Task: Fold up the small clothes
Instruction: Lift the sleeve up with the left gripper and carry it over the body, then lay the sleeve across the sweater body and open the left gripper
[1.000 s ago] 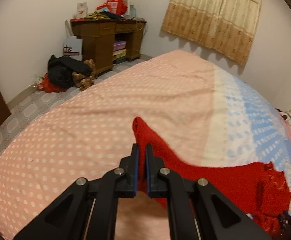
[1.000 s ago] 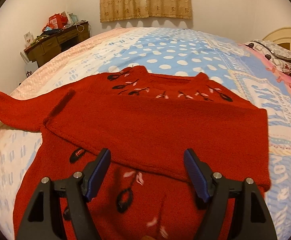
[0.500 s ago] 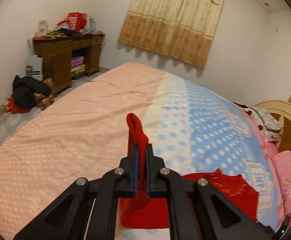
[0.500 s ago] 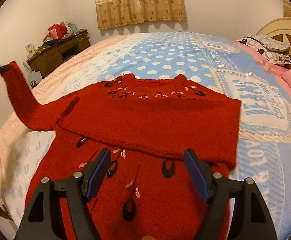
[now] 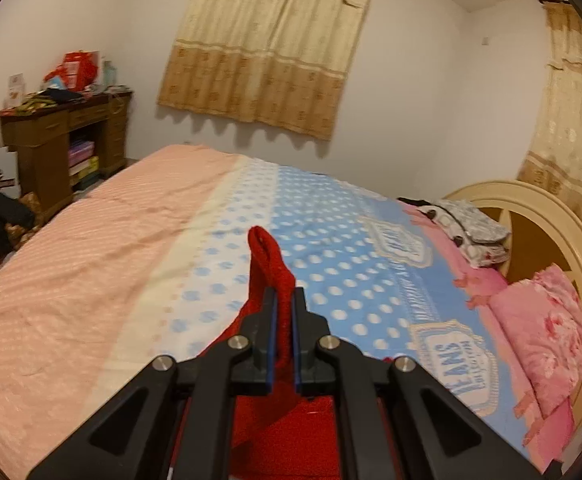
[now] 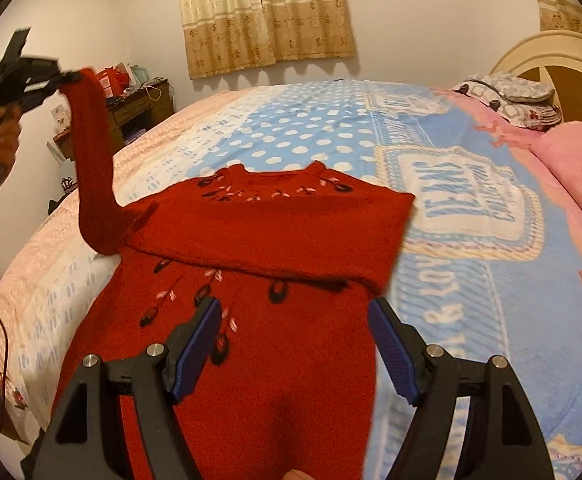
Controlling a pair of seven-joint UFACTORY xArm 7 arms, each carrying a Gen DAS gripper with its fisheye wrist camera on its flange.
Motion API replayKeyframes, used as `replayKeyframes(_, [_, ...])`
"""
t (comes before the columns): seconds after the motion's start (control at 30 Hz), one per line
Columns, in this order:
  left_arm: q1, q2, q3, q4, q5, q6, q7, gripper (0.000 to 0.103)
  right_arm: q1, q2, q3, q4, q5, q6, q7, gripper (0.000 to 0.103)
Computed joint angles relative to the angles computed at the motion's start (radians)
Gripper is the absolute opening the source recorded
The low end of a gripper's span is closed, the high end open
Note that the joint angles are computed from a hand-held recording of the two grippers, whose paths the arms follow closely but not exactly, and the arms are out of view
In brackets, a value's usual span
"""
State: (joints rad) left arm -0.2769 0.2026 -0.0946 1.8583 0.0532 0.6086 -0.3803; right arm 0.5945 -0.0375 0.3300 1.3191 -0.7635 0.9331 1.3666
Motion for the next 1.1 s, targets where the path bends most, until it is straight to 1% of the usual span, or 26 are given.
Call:
replayKeyframes(0.27, [-0.099,0.123,-0.022,0.172,0.036,0.03,-0.004,0.006,-0.023,-0.089,0.018,-0.132,0.053,-0.031,0.036,0.076])
replayKeyframes(0.47, [-0.203,0.242,-0.021,0.316,0.057,0.077,-0.013,0.006,-0.054,-0.137,0.044,-0.213,0.081,-0.064,0.08,0.076])
replayKeyframes(0.57, [-0.247,0.281,-0.023,0.34,0.052,0.09,-0.019,0.006,-0.071,-0.159,0.054,-0.252,0.092,-0.084,0.11,0.076])
replayKeyframes(0.63, [-0.283,0.305,-0.016,0.342,0.067,0.095,-0.029,0.006,-0.082,-0.173,0.06,-0.278,0.095,-0.103,0.132,0.076])
replayKeyframes(0.8, [-0.383,0.401,0.037,0.393,0.158,0.134,-0.078,0.006,-0.105,-0.187,0.072,-0.315,0.104,-0.137,0.164,0.076])
replayKeyframes(0.9, [-0.414,0.445,0.04,0.415,0.175,0.164,-0.076,0.006,-0.114,-0.193,0.079,-0.332,0.103,-0.154,0.182,0.076])
replayKeyframes(1.0, [-0.421,0.464,0.015,0.412,0.151,0.184,-0.036,0.008,-0.121,-0.197,0.085,-0.348,0.098,-0.166,0.203,0.076])
replayKeyframes(1.03, [-0.424,0.465,0.011,0.408,0.145,0.189,-0.024,0.009,-0.123,-0.2,0.085,-0.355,0.097,-0.174,0.211,0.076])
replayKeyframes(1.07, [-0.424,0.463,0.007,0.403,0.138,0.194,-0.012,0.015,-0.125,-0.203,0.087,-0.36,0.095,-0.177,0.217,0.076])
replayKeyframes(1.1, [-0.419,0.446,-0.002,0.373,0.126,0.185,0.004,0.016,-0.128,-0.208,0.091,-0.364,0.089,-0.174,0.224,0.076])
